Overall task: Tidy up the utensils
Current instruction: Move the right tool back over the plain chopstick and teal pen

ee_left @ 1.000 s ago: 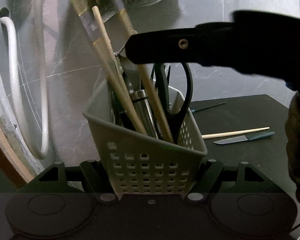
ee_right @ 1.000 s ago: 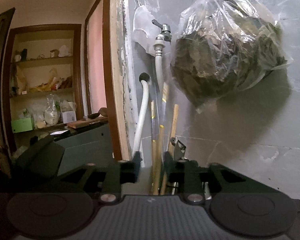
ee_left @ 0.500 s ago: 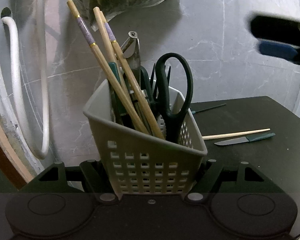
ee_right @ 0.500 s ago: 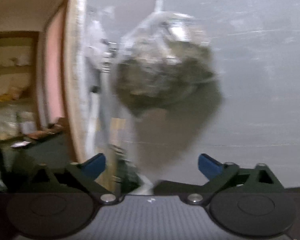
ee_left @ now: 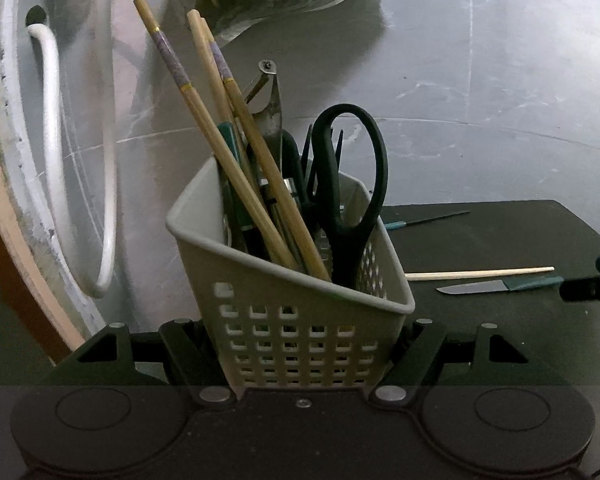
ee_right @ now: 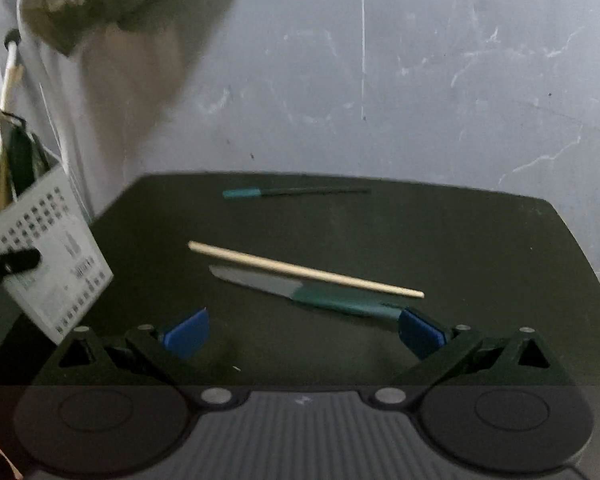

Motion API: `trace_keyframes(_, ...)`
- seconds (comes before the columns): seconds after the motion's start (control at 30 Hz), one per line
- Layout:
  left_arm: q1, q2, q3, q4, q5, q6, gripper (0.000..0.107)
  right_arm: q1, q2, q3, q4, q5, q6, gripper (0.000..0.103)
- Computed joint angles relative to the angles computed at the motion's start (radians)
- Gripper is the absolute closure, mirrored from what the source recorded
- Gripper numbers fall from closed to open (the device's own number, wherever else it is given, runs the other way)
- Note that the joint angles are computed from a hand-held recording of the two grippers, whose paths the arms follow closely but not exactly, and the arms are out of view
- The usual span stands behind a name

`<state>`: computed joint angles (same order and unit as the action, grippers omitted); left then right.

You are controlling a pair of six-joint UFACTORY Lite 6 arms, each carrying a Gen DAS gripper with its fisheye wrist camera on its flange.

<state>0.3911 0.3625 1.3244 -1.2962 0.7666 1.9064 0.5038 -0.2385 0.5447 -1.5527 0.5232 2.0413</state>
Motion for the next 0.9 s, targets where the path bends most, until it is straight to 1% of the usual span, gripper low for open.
trace_keyframes(0.07,-0.008,-0.024,-0.030,-0.017,-0.022,0.004,0.031,-0.049,0.005,0.003,-0.019,-0.043,-0.047,0.000)
trace_keyframes(0.17,-0.023,-0.064,-0.083,-0.051,-0.059,0.013,0.031,-0.137,0.041,0.038,-0.127,-0.126,-0.096,0.000)
trace_keyframes(0.37,-0.054,-0.133,-0.170,-0.110,-0.128,0.026,0.031,-0.297,0.163,0.176,-0.336,-0.273,-0.242,0.000)
trace_keyframes(0.47,-0.065,-0.159,-0.201,-0.137,-0.152,0.034,0.031,-0.365,0.238,0.258,-0.432,-0.349,-0.253,0.000)
trace_keyframes(0.53,-0.071,-0.166,-0.209,-0.148,-0.165,0.036,0.031,-0.382,0.313,0.330,-0.444,-0.366,-0.314,0.000)
trace_keyframes(0.57,-0.074,-0.171,-0.217,-0.155,-0.171,0.038,0.031,-0.390,0.340,0.354,-0.491,-0.373,-0.303,0.000)
trace_keyframes(0.67,-0.084,-0.185,-0.231,-0.165,-0.190,0.037,0.031,-0.392,0.410,0.403,-0.721,-0.368,-0.197,0.000)
trace_keyframes(0.77,-0.089,-0.185,-0.225,-0.153,-0.200,0.018,0.031,-0.393,0.435,0.409,-0.869,-0.376,-0.138,0.000)
trace_keyframes(0.9,-0.100,-0.185,-0.219,-0.142,-0.215,-0.003,0.031,-0.401,0.456,0.414,-0.914,-0.381,-0.142,0.000)
